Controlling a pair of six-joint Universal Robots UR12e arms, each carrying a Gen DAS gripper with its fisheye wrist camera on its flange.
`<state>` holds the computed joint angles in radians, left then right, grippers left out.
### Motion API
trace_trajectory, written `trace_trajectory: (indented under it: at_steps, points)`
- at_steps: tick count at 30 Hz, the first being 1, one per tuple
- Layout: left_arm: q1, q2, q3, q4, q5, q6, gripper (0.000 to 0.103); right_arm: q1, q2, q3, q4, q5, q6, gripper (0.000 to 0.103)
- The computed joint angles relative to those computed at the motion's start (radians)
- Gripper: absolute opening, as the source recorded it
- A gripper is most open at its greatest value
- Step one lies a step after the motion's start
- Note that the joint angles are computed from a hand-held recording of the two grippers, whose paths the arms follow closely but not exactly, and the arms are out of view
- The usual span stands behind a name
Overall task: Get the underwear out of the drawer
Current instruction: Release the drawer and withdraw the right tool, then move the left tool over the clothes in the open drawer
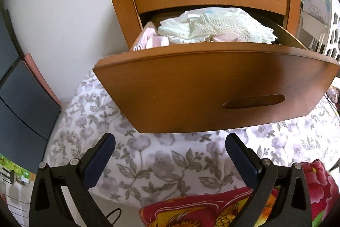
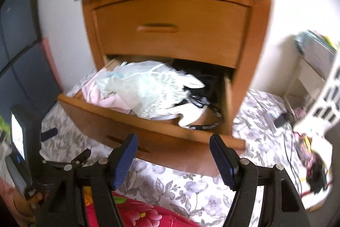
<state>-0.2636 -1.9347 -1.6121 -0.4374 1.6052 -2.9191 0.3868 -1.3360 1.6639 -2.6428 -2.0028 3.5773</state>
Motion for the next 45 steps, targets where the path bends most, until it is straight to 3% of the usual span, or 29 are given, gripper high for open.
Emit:
trace_trajectory:
  at_steps: [5,11,18,20,35,45]
  points:
    - [-0.014,0.014,-0.034,0.087,0.053,0.016,0.103,0.014,-0.028,0.044,-0.018,-0.026,0.107,0.074]
    - [-0.027,0.033,-0.079,0.193,0.077,0.050,0.103,0.045,-0.043,0.075,-0.023,-0.057,0.174,0.078]
    - [-0.022,0.041,-0.089,0.220,0.076,0.035,0.103,0.063,-0.028,0.081,0.000,-0.085,0.241,0.099]
    - [-0.019,0.045,-0.095,0.229,0.071,0.022,0.103,0.066,-0.018,0.075,0.009,-0.097,0.248,0.103]
    - [0.008,0.056,-0.104,0.226,0.002,-0.054,0.103,0.072,0.044,0.051,-0.078,-0.164,0.220,0.103]
    - [0.033,0.072,-0.122,0.262,-0.077,-0.089,0.103,0.074,0.054,0.066,-0.127,-0.164,0.223,0.103]
